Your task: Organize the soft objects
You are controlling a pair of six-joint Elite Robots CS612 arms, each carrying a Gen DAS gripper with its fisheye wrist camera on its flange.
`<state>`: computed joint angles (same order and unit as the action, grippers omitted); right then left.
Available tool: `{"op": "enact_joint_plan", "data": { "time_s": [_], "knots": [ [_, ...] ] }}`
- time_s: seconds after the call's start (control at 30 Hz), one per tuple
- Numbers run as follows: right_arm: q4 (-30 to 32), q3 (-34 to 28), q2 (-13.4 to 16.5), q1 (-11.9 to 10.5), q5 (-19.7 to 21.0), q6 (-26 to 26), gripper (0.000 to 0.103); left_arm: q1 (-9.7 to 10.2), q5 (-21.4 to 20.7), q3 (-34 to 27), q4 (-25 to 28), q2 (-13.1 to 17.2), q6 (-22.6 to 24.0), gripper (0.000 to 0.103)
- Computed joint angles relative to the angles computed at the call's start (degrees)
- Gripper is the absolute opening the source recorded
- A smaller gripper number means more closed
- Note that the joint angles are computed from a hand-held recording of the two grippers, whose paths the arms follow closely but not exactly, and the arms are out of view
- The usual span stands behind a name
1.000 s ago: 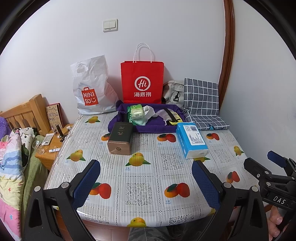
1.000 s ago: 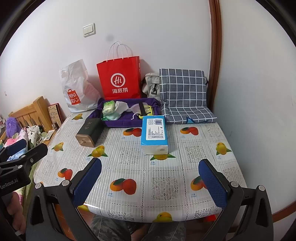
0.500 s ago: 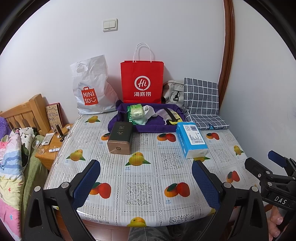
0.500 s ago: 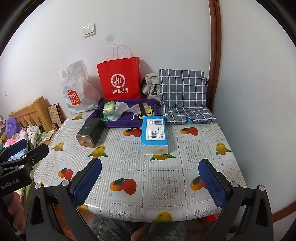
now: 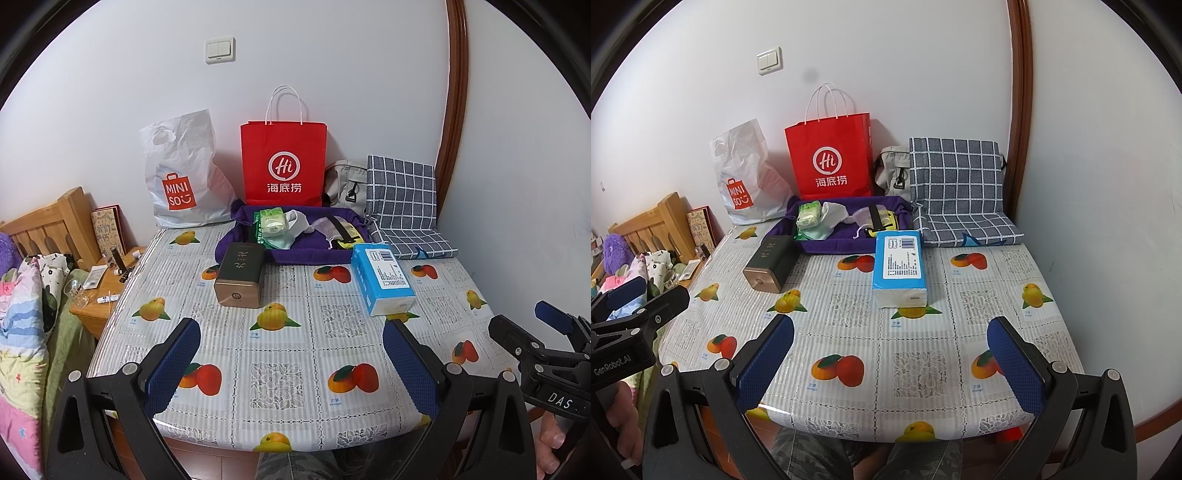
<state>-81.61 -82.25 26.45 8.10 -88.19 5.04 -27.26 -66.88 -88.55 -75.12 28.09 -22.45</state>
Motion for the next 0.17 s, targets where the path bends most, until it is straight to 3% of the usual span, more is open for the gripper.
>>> {"op": "enact_joint_plan", "data": {
  "time_s": [0.17],
  "knots": [
    [-0.03,0.01,0.02,0.01,-0.04,-0.08,0.103,0.13,0.06,-0.19,-0.07,0.23,0.13,0.100]
  ]
}}
